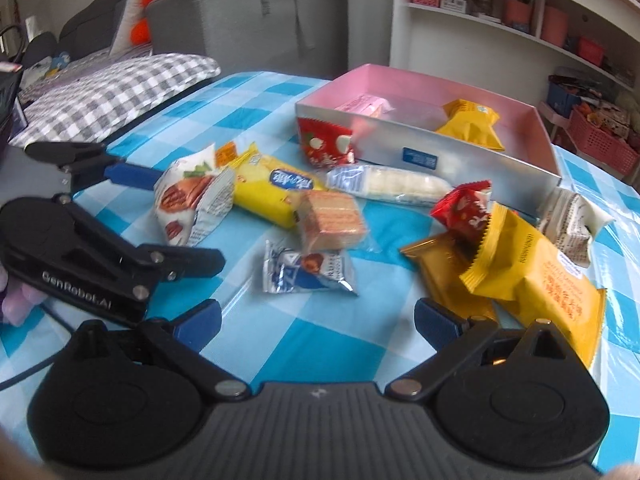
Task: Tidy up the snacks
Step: 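Withdraw both tools from the box back toward the snack pile, then grasp the white triangular nut packet with the left tool while the right tool grasps the blue-silver packet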
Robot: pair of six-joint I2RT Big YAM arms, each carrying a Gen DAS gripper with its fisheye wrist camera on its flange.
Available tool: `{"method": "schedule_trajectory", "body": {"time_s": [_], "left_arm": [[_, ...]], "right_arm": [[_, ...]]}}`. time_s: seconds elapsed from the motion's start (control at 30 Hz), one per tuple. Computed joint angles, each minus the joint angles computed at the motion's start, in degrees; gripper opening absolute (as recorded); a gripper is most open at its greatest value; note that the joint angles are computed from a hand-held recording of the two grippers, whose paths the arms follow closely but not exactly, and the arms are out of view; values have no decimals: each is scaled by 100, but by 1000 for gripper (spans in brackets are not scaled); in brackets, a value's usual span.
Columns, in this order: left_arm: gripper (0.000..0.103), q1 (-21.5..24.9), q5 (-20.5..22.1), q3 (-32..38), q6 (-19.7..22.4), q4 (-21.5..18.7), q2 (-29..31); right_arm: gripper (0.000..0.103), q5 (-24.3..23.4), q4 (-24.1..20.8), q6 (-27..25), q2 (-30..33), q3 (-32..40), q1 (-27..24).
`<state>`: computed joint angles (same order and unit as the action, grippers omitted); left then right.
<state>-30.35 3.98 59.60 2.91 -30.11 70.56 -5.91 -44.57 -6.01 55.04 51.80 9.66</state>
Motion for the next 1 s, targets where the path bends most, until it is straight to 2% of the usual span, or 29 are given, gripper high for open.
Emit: {"method": "schedule_trajectory", "body": {"time_s": [0.2,0.4,0.6,0.7,0.77,0.87,1.0], "left_arm": [[100,174,272,12,-5,126,52],[98,326,666,162,-86,-108,168],[94,345,853,379,-117,-395,298],[86,365,868,449,-128,-511,336],[78,392,872,497,-161,-597,360],[72,415,891,540,-182,-675,372],[67,414,882,578,-170,-729,362]], "right_arm": [[103,21,290,-132,122,-70,75],[103,290,628,-243,117,-230,215],[103,338,352,-215,303,3,242],[103,356,286,-206,351,58,265],[103,332,271,-204,369,75,254],[101,331,281,-178,384,95,239],[88,334,322,-145,371,103,221]]}}
